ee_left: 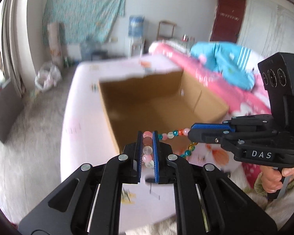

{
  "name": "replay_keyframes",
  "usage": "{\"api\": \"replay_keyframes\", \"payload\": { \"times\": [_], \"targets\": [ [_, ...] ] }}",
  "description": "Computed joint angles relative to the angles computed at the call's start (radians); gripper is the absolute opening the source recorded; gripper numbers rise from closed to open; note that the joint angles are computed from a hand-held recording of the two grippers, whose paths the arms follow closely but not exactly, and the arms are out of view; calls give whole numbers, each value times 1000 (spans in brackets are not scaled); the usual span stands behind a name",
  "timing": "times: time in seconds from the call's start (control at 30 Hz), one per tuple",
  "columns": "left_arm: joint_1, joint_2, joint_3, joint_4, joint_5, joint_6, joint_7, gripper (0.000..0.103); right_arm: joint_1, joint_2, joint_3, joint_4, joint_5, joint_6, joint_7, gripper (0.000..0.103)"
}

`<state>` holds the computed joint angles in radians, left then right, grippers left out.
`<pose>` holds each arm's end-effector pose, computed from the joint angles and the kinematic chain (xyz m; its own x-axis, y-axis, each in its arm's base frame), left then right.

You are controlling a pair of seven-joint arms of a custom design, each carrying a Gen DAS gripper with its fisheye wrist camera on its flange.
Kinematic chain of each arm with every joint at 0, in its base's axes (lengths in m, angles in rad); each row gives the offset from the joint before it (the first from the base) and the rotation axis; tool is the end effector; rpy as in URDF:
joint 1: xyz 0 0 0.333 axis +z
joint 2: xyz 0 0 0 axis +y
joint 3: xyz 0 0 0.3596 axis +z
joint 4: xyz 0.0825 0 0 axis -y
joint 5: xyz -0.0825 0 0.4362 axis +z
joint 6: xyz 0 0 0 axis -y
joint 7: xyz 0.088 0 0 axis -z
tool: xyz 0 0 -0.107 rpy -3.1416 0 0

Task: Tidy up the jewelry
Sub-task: 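Lift the bracelet with the left tool and release it inside the cardboard box, then withdraw the left tool from the box while moving the right tool toward the purple smartwatch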

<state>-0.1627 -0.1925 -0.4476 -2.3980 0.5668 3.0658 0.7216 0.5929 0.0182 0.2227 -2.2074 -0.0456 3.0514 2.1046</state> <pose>0.4186 -0.3555 0.4822 -0.3751 -0.9210 0.1052 -0.6364 0.1733 -0.7516 0.4252 0.4560 0.4832 0.4222 -0.8378 -0.3462 -0.7527 -0.1112 -0.6489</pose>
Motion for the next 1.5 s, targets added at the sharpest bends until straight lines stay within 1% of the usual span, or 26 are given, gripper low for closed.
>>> {"api": "replay_keyframes", "payload": {
  "times": [0.1,0.13,0.2,0.27,0.37,0.4,0.43,0.57,0.63,0.7,0.77,0.83,0.9,1.0,1.03,1.1,1.13,1.17,1.23,1.27,1.3,1.33,1.4,1.43,1.47,1.5],
  "targets": [
    [64,66,-44,111,122,-16,-68,9,-25,27,-13,76,50,-31,-112,9],
    [67,108,-39,158,159,-29,-76,9,-32,48,-16,107,58,-48,-134,9],
    [36,180,-5,229,108,-73,7,9,-76,127,1,215,173,-132,-267,9],
    [12,275,15,325,47,-170,99,9,-118,197,8,323,256,-262,-351,9],
    [5,412,22,452,-92,-290,265,9,-133,338,-20,518,268,-461,-357,9],
    [1,461,24,503,-130,-346,307,9,-127,377,-31,566,258,-499,-344,10],
    [-15,498,40,547,-135,-389,322,9,-145,428,-19,625,262,-541,-348,9],
    [-104,565,125,640,-87,-511,325,9,-142,558,-36,780,284,-679,-347,10],
    [-142,586,155,680,-89,-573,332,9,-143,597,-38,833,294,-718,-337,10],
    [-178,596,189,702,-82,-597,327,9,-139,646,-47,904,289,-775,-323,10],
    [-208,592,219,707,-83,-609,324,10,-145,669,-42,926,304,-780,-326,11],
    [-217,577,235,690,-116,-583,331,12,-148,667,-41,917,316,-773,-322,14],
    [-230,552,250,663,-127,-563,320,14,-147,649,-43,885,320,-737,-322,14],
    [-232,478,261,577,-130,-483,294,19,-136,585,-49,799,303,-648,-331,15],
    [-230,454,263,549,-127,-458,281,21,-131,562,-53,773,290,-620,-330,20],
    [-227,375,271,459,-97,-374,228,27,-102,473,-74,660,240,-499,-311,35],
    [-227,343,274,422,-68,-342,192,32,-89,436,-85,614,211,-451,-294,47],
    [-225,307,279,380,-26,-304,140,39,-53,379,-119,541,141,-365,-246,56],
    [-217,213,281,280,115,-244,-26,45,11,294,-181,435,-14,-247,-130,67],
    [-206,178,271,241,164,-225,-89,49,68,245,-240,378,-142,-196,-22,74],
    [-192,156,259,216,186,-213,-123,50,120,204,-292,334,-269,-166,90,77],
    [-179,130,246,185,201,-203,-157,52,169,165,-342,295,-406,-143,214,83],
    [-155,84,216,124,211,-181,-209,55,234,102,-403,242,-670,-133,445,93],
    [-140,55,192,88,239,-177,-259,57,239,78,-404,228,-767,-145,532,96],
    [-121,36,165,65,273,-186,-310,59,269,38,-421,200,-925,-174,673,96],
    [-103,31,143,54,293,-190,-343,59,265,12,-409,178,-1012,-195,746,96]
  ]
}}
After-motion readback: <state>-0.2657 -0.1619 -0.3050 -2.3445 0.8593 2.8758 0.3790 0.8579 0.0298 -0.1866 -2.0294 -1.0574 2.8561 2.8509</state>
